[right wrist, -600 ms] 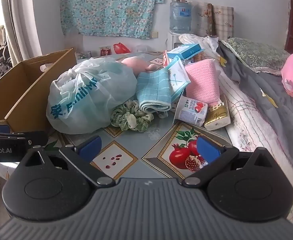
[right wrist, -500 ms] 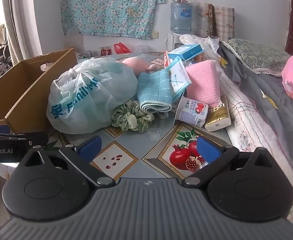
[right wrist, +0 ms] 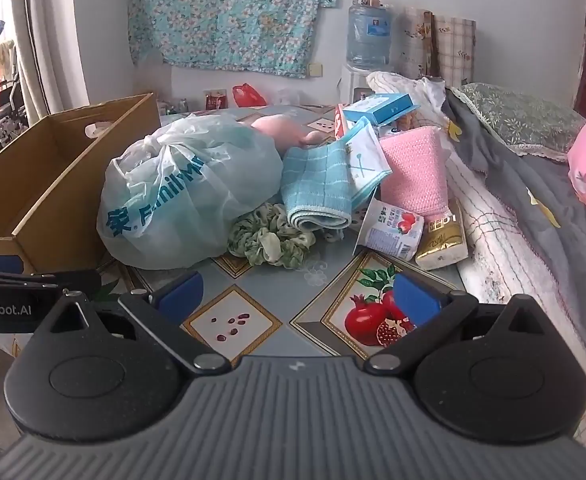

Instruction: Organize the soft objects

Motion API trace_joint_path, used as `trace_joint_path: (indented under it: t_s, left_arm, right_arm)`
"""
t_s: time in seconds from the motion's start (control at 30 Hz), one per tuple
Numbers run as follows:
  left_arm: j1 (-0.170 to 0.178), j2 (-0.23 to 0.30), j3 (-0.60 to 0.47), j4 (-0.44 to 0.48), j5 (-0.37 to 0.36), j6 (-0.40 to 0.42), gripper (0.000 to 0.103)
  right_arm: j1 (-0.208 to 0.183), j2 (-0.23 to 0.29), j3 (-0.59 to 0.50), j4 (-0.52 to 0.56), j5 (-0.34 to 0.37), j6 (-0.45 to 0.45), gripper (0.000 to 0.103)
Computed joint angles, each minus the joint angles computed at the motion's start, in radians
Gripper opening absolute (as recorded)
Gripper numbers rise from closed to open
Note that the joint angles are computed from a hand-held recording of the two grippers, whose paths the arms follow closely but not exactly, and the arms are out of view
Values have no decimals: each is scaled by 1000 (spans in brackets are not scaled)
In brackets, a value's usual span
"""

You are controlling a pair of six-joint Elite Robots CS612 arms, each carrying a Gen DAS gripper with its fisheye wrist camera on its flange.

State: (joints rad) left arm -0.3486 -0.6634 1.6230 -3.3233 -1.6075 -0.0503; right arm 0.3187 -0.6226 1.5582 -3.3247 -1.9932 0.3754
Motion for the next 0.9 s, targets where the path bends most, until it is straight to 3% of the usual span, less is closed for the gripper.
trace_joint_path:
  t_s: [0.9]
  left_arm:
    - [6, 8, -12, 14, -6, -22, 103]
  right_arm:
    - [0, 4, -20, 38, 6, -5, 102]
